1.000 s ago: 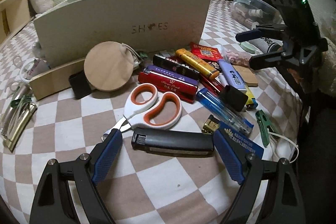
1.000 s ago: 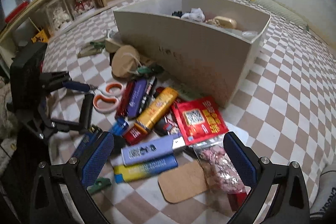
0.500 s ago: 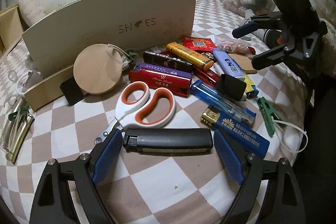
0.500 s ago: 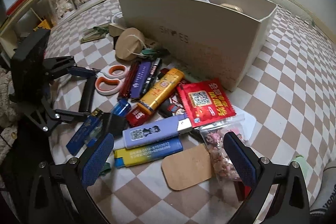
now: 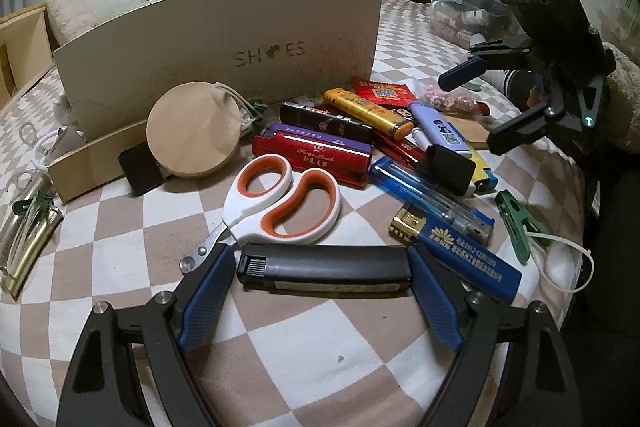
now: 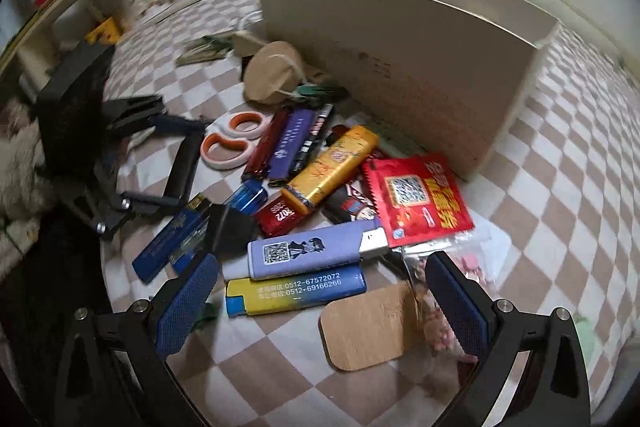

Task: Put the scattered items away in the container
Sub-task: 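Grasp the purple QR-printed lighter with the right tool while the left tool holds the black lighter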

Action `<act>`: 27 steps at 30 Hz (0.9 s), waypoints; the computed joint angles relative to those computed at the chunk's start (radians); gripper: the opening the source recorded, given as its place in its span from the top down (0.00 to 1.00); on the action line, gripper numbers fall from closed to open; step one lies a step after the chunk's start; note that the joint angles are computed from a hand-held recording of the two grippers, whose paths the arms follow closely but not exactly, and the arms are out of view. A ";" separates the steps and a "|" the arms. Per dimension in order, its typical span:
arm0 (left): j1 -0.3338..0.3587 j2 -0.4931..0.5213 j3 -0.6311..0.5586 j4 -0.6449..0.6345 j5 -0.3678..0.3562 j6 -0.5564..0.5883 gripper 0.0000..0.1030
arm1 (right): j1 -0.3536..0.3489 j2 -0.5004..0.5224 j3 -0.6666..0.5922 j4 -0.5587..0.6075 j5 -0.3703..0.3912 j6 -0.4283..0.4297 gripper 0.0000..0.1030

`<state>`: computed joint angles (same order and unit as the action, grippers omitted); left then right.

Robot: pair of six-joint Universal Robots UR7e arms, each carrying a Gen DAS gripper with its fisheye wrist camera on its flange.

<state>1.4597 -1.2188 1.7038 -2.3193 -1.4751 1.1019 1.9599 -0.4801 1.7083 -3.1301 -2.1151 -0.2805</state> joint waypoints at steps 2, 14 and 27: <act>0.002 0.000 0.000 -0.001 -0.005 0.000 0.16 | -0.007 -0.002 -0.005 0.021 0.003 0.010 0.00; 0.007 0.008 -0.007 -0.002 -0.018 -0.008 0.15 | 0.016 0.055 -0.072 0.077 -0.122 -0.019 0.06; 0.007 0.006 -0.003 -0.008 -0.018 -0.004 0.15 | 0.021 0.054 -0.082 0.117 -0.118 0.105 0.22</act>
